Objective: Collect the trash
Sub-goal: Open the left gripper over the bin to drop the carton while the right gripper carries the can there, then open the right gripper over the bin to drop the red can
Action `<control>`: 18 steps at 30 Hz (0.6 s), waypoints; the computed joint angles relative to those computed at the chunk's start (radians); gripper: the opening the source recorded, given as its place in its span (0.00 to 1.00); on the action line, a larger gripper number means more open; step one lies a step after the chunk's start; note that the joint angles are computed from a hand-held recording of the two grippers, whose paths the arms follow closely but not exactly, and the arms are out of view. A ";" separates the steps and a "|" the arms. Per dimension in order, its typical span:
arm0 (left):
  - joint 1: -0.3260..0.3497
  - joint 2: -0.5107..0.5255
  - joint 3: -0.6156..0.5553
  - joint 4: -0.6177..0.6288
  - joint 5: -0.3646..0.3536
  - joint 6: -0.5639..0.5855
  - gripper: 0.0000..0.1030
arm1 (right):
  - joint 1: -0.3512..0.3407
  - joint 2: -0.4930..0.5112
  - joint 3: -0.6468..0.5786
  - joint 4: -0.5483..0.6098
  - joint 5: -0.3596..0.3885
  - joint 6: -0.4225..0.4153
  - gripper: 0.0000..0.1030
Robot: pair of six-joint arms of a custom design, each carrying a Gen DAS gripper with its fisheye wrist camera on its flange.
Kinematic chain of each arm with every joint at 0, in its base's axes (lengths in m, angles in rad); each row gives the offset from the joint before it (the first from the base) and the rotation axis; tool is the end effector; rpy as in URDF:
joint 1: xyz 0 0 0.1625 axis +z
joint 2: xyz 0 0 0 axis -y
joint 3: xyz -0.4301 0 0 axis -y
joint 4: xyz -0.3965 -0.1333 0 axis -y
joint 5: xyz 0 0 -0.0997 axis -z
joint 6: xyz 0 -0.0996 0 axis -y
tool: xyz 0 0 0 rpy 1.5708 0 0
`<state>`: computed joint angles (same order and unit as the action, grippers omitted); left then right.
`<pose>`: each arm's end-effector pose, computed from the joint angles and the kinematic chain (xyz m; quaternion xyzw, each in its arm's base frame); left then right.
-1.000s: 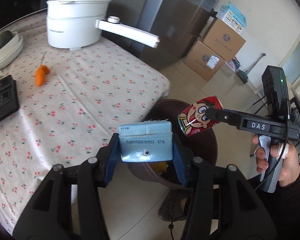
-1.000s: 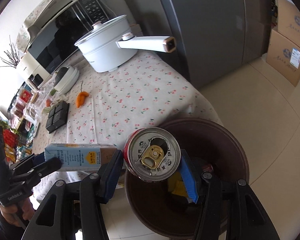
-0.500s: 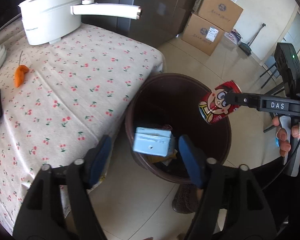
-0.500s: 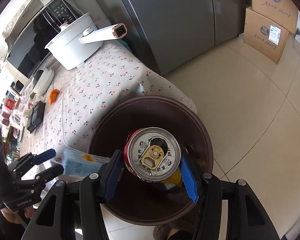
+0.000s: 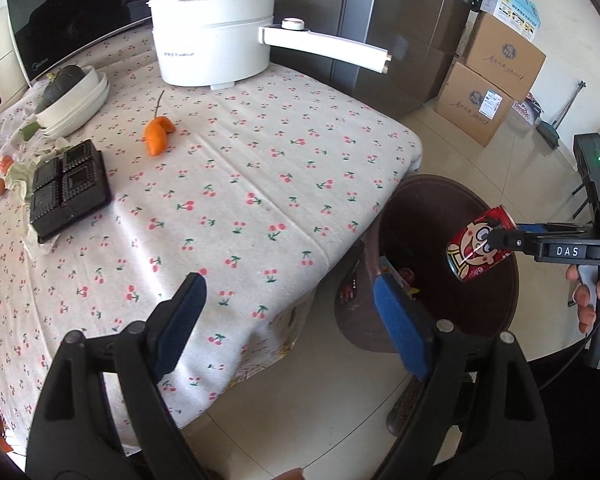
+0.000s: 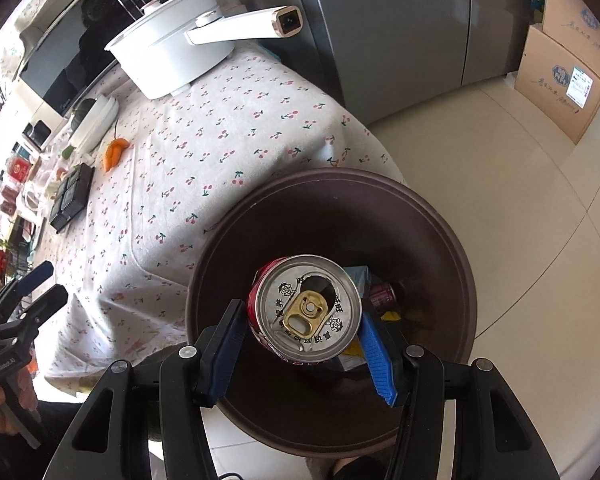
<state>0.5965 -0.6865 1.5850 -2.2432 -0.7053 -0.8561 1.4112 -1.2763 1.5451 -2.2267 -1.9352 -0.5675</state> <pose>-0.4304 -0.5451 0.0396 0.1005 0.8977 -0.2679 0.3352 -0.0043 -0.6420 0.4202 0.1613 -0.9521 0.1136 0.2335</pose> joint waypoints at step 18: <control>-0.014 -0.203 0.193 0.125 0.068 -0.260 0.84 | 0.090 0.097 -0.007 0.029 -0.086 0.095 0.62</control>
